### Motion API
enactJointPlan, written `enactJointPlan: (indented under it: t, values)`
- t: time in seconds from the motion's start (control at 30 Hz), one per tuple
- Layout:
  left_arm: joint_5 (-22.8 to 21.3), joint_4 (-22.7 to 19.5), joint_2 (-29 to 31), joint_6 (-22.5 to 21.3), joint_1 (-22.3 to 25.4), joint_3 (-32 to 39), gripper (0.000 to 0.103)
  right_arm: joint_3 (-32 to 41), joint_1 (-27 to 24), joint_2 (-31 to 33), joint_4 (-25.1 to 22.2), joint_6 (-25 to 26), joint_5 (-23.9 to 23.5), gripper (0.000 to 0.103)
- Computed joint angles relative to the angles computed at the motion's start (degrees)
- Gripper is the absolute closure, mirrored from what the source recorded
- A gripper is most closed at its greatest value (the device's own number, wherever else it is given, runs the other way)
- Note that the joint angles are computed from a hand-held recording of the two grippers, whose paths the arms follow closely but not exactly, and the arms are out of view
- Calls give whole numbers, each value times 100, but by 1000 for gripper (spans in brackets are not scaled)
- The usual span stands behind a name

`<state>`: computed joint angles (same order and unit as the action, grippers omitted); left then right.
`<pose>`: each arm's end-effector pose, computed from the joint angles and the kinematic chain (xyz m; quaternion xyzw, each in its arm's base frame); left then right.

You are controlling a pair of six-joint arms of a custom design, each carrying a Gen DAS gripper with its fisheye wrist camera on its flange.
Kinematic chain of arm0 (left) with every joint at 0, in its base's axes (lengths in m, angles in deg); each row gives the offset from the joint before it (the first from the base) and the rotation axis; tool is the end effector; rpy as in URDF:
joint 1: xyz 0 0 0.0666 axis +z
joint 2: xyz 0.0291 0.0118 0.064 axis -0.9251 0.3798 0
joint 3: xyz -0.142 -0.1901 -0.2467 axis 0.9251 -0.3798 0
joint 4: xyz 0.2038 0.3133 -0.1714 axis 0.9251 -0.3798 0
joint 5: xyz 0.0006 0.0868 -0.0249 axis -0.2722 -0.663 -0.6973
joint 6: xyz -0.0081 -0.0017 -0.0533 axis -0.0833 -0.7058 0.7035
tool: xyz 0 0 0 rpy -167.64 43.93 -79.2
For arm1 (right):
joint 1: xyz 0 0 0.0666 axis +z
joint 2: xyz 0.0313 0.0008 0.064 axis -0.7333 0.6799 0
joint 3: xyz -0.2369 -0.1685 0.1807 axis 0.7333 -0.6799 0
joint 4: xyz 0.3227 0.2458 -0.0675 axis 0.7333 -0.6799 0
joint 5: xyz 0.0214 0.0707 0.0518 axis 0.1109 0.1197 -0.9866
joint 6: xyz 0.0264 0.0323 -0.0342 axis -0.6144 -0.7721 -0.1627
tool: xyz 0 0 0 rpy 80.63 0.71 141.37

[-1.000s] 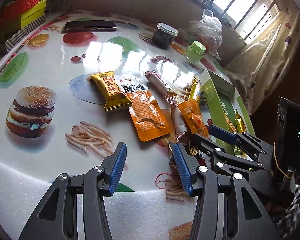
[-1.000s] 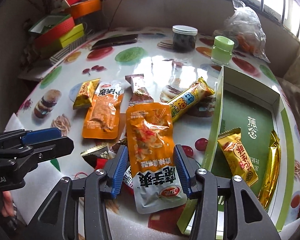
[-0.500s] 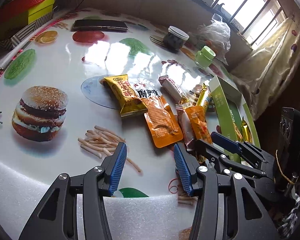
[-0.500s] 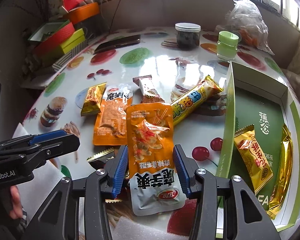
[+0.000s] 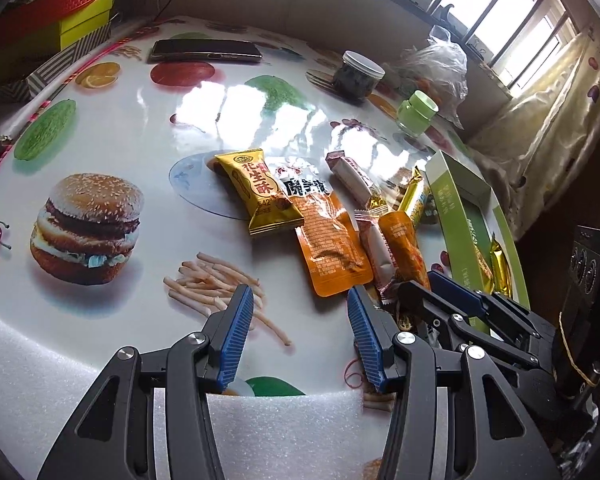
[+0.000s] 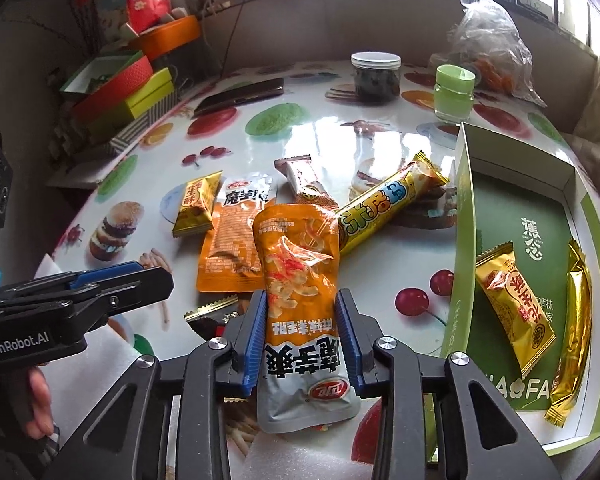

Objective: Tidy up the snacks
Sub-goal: 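Grasp the orange-and-white pouch with the right gripper and lift it, then grasp a red snack packet with the left gripper while the right holds the pouch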

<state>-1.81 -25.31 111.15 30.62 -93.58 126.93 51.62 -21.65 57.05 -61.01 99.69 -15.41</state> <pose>0.3060 -0.1402 0.2794 -0.2646 0.9115 -0.1092 0.2953 0.4177 0.2122 0.2724 -0.3320 0.8859 0.2008 0.2542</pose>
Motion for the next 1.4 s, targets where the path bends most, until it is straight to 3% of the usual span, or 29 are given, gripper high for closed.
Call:
enactJointPlan:
  t: [0.27,0.7,1.03,1.1,1.4]
  values:
    - [45,51,33,-60,-68,55,53,-130,-245,-208,97,-277,-564,70]
    - [460,238,525,-153,-332,309,53,-360,-481,-597,252,-445,-638,70]
    - [530,391,720,-45,-375,335,53,-414,-554,-736,284,-445,-657,70]
    - [484,355,723,-24,-371,336,64,-404,-558,-724,270,-438,-667,70]
    - [463,356,764,-83,-379,353,75,-404,-554,-724,244,-441,-665,70]
